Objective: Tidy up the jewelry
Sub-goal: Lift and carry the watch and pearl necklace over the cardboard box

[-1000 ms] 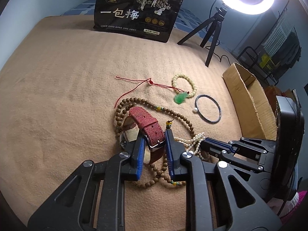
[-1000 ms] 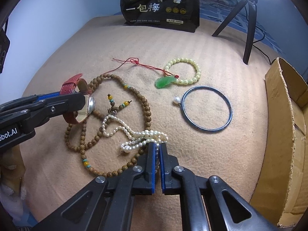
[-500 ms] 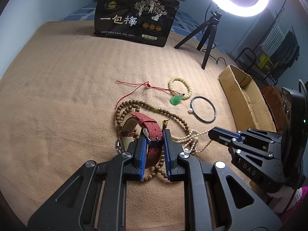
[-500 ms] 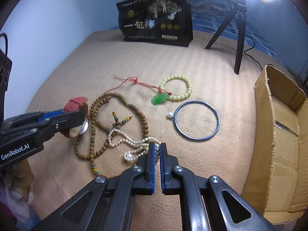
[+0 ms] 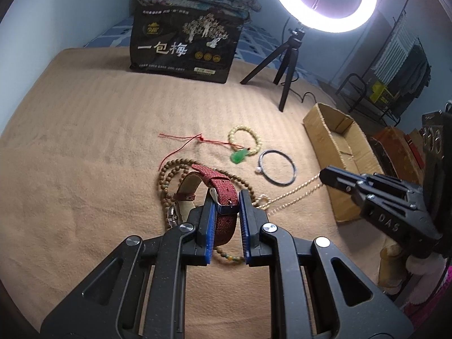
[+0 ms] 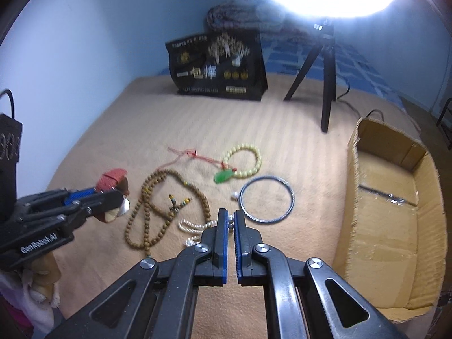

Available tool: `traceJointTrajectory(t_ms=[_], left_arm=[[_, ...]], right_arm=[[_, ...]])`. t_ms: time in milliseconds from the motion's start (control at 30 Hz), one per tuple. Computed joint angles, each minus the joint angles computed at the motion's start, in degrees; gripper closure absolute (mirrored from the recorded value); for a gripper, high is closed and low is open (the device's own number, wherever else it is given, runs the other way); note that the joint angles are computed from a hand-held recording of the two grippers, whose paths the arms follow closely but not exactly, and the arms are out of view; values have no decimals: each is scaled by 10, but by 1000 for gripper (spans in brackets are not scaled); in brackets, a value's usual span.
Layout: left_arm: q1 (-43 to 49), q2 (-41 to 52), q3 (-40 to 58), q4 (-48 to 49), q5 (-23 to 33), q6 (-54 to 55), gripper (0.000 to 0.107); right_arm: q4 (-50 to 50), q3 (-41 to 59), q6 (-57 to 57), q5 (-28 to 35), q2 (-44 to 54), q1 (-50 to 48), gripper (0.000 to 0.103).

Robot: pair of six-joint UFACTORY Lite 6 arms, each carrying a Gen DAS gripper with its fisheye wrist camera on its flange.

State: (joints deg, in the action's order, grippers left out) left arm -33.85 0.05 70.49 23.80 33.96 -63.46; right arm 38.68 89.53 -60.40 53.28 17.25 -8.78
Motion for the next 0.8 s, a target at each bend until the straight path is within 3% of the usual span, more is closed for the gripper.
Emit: traceJointTrajectory(t_ms=[367,800], left_arm=[[-46,41,93,21,36,-10,94],[-96,150,283,27,89,14,94]], right_arm=[[49,101,-4,80,3,-68,102],[114,275,18,173,71,-178,102]])
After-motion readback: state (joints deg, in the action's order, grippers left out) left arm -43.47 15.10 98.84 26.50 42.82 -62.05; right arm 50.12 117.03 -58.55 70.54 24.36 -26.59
